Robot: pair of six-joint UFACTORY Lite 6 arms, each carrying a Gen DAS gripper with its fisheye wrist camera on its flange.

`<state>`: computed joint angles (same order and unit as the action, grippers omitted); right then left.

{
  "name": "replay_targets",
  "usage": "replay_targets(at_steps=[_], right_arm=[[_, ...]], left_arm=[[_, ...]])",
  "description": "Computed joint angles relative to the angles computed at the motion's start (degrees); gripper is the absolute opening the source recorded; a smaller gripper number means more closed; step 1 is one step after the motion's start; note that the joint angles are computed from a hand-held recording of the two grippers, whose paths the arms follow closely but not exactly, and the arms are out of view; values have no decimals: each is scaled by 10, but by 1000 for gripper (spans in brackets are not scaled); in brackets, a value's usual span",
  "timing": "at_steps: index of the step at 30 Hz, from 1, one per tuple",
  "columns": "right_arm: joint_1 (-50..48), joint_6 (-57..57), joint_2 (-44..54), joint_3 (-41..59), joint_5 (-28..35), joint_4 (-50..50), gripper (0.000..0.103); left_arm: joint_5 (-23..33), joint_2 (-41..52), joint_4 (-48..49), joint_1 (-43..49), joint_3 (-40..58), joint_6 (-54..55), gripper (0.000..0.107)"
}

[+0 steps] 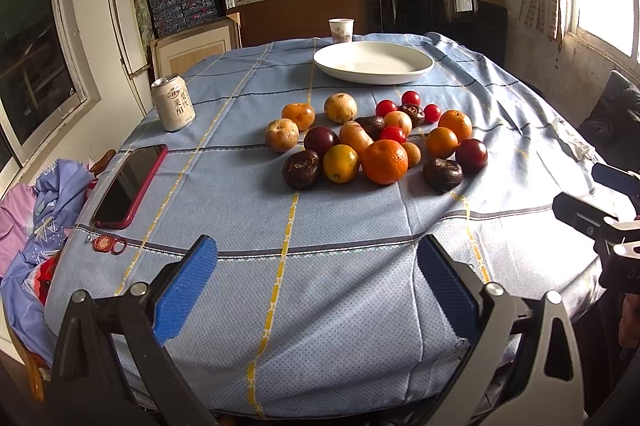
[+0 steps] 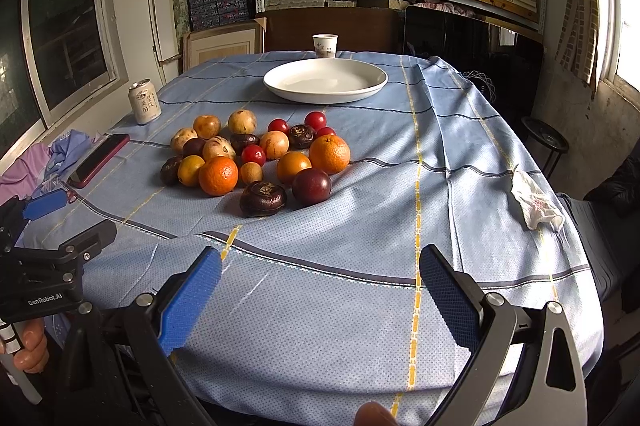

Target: Organize fruits

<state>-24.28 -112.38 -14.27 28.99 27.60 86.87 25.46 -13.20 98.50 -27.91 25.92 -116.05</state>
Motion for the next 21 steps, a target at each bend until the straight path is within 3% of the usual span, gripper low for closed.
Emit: replay_targets(at_steps=[21], right_arm=[[2,-21,5,-4,1,19,100]], left_arm=[[-7,1,7,6,-5,-4,98]])
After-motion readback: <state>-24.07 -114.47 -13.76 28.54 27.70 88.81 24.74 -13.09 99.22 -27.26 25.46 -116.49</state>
